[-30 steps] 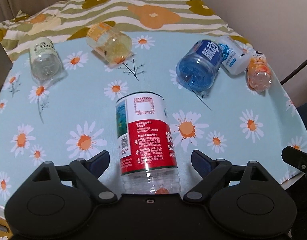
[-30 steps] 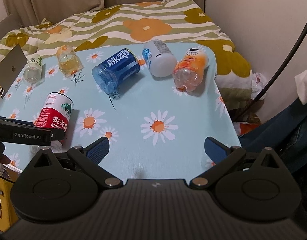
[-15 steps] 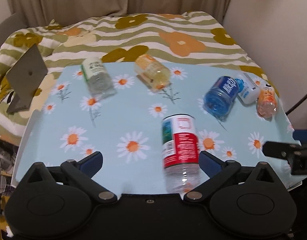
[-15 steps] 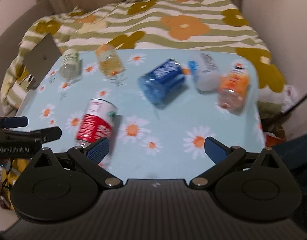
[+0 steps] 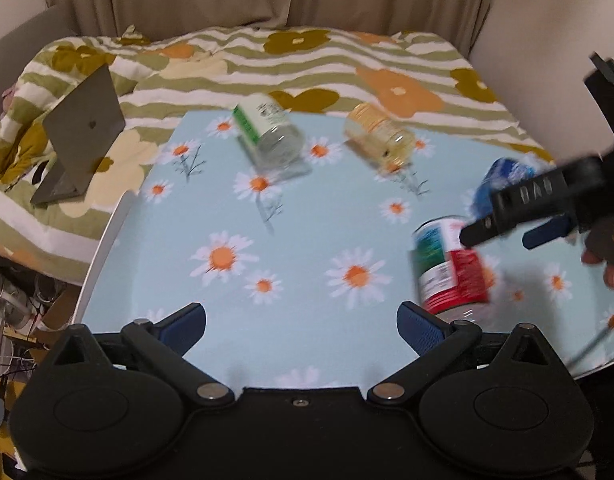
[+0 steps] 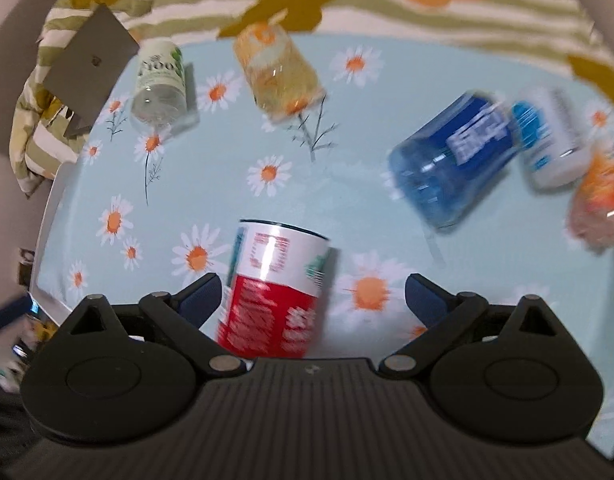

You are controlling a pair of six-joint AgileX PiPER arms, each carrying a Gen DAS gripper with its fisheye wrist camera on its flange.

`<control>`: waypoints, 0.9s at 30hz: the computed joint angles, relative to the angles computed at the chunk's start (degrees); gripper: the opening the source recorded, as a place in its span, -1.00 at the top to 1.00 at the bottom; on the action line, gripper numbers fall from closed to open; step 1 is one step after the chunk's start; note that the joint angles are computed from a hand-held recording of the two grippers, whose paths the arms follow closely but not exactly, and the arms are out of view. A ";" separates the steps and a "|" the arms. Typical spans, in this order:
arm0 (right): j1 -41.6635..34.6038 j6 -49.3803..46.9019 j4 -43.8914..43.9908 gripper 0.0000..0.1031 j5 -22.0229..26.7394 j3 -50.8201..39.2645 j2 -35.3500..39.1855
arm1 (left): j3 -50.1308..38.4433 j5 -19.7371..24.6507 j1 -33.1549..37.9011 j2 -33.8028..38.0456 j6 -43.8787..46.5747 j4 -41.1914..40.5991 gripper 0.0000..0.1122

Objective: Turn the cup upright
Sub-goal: 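Grasp the bottle with the right gripper while the left gripper releases it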

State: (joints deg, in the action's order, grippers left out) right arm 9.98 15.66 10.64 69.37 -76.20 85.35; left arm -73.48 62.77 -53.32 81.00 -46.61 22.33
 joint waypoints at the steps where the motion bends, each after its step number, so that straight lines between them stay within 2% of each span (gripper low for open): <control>1: -0.61 0.60 1.06 -1.00 -0.34 -0.15 1.20 | 1.06 -0.56 1.03 -0.40 0.98 -0.61 -0.84; 6: -2.57 3.00 5.18 -0.93 -1.29 -0.77 5.44 | 4.77 -4.12 6.81 -1.87 6.25 -6.69 -0.84; 9: -3.37 3.87 7.26 -0.79 -1.48 -0.42 6.69 | 5.34 -5.38 9.69 -2.19 8.64 -10.43 -0.84; 11: -3.55 4.13 8.24 -0.59 -1.88 0.20 7.02 | 5.23 -5.75 10.73 -2.18 9.74 -11.63 -0.84; 13: -3.66 3.93 9.37 -0.50 -2.46 0.95 7.17 | 4.82 -5.69 11.11 -2.09 10.42 -11.86 -0.84; 27: -1.55 6.04 7.78 -0.47 -4.84 2.59 2.39 | 3.96 -5.15 13.34 -2.94 14.13 -13.94 -0.84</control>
